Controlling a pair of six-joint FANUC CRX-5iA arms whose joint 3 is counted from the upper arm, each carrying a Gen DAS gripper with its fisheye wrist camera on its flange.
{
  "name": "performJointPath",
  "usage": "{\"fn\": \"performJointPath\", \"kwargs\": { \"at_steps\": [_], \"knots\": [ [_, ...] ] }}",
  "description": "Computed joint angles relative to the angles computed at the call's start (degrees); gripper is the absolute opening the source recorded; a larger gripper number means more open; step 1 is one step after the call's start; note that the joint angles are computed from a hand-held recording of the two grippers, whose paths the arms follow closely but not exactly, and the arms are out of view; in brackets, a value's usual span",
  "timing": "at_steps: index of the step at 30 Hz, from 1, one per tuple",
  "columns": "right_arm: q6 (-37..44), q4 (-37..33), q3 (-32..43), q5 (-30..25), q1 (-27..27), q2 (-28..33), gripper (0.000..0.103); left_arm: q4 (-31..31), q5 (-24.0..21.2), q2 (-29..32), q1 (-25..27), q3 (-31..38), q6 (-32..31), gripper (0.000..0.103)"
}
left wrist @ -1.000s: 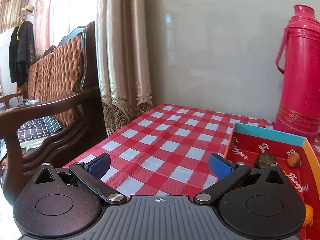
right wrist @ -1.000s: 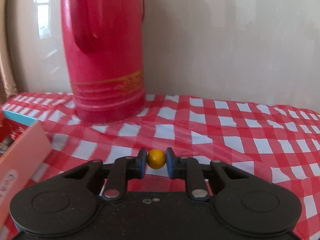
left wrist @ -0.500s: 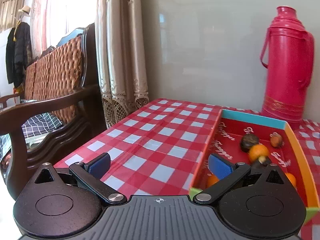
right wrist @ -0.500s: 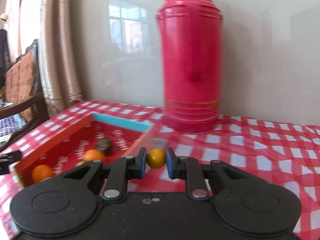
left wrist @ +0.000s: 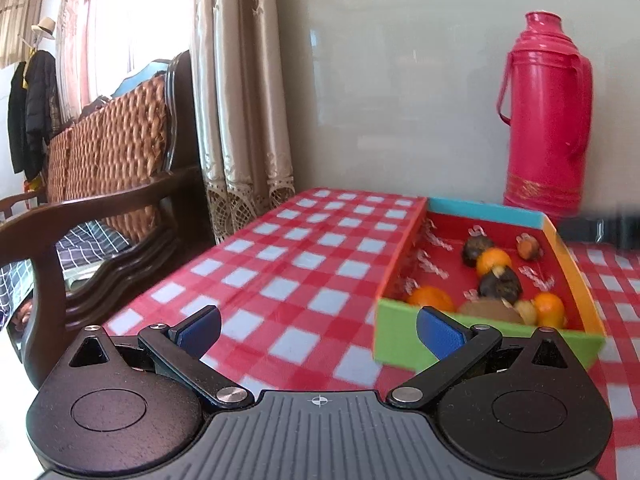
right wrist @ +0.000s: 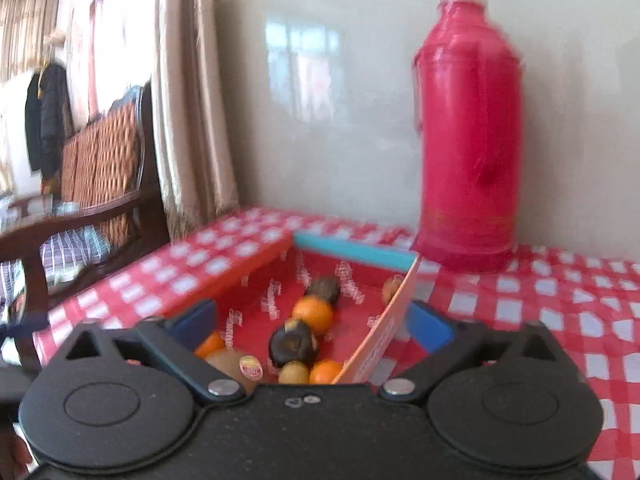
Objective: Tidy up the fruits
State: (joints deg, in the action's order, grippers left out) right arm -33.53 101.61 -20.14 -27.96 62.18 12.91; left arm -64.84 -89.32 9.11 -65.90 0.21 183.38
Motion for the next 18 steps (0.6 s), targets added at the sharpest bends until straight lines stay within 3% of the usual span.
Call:
{"fn": "performJointPath", "kwargs": {
  "at_steps": [4,8,11,15,18],
  "knots": [
    [-6.4,4.8,-4.9,-5.0,1.5,-4.8,0.097,0.9,-1.7,0.1,-3.5,0.6,0.8,0.103],
    [-1.4,-1.5,-11.8,-17.3,9.2,-10.4,0.098,-0.5,-5.0,0.5,-9.7,3.3,1.5,0.103],
    [0.1,-5.9,-16.5,-23.1,14.8,-14.1,0.098,-1.6,-4.8,0.1,-14.2,4.4,4.6,0.103],
    [0.7,-10.9,-19.7,-32.7,22.2,-14.8,0.098,-3.1,-8.3,3.4,-18.3,7.4,2.2,0.103],
    [-0.5,-12.3,-21.1,-37.5,25.4,-14.5,0.098,-4.7,-8.6,4.6,-20.4,8.0,2.7,0.103]
  ]
}}
